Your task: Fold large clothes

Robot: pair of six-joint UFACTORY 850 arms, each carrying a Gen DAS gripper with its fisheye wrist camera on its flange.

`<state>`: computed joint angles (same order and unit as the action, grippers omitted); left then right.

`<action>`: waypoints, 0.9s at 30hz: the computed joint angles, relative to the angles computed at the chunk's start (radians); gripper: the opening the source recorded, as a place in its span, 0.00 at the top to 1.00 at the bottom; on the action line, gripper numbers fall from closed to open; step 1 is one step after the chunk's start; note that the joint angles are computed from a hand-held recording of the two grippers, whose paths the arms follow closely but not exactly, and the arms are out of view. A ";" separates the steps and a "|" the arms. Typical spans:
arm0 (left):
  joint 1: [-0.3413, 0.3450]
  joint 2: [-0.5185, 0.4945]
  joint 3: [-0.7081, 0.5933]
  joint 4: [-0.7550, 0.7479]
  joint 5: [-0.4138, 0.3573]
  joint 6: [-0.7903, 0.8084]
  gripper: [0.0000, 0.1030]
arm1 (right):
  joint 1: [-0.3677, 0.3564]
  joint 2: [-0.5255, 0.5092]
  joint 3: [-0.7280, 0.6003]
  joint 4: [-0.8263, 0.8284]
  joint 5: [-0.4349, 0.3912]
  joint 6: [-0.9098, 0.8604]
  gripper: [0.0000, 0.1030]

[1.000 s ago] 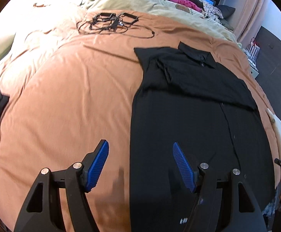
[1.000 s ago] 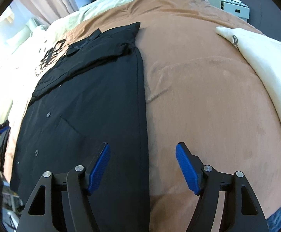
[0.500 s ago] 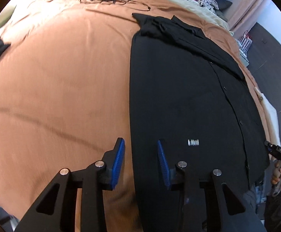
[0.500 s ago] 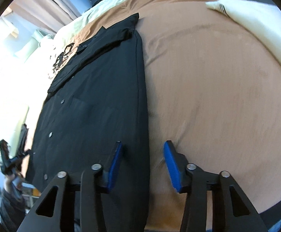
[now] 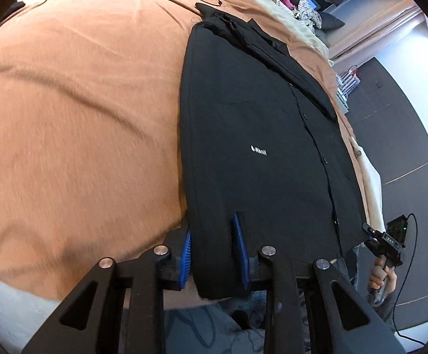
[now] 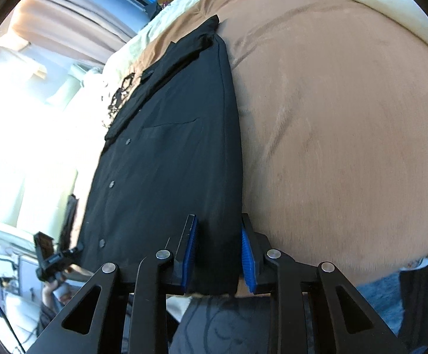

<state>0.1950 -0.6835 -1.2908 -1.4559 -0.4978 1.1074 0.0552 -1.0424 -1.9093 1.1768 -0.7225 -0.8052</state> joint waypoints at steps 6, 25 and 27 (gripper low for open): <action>0.014 -0.005 0.026 -0.128 -0.036 0.082 0.74 | -0.012 0.009 0.047 0.106 -0.033 -0.047 0.72; 0.006 -0.010 0.033 -0.279 -0.064 0.157 0.90 | -0.011 -0.052 0.004 0.268 -0.128 -0.118 0.85; 0.001 0.018 0.053 -0.312 -0.053 0.205 0.91 | -0.006 -0.028 0.029 0.291 -0.110 -0.158 0.86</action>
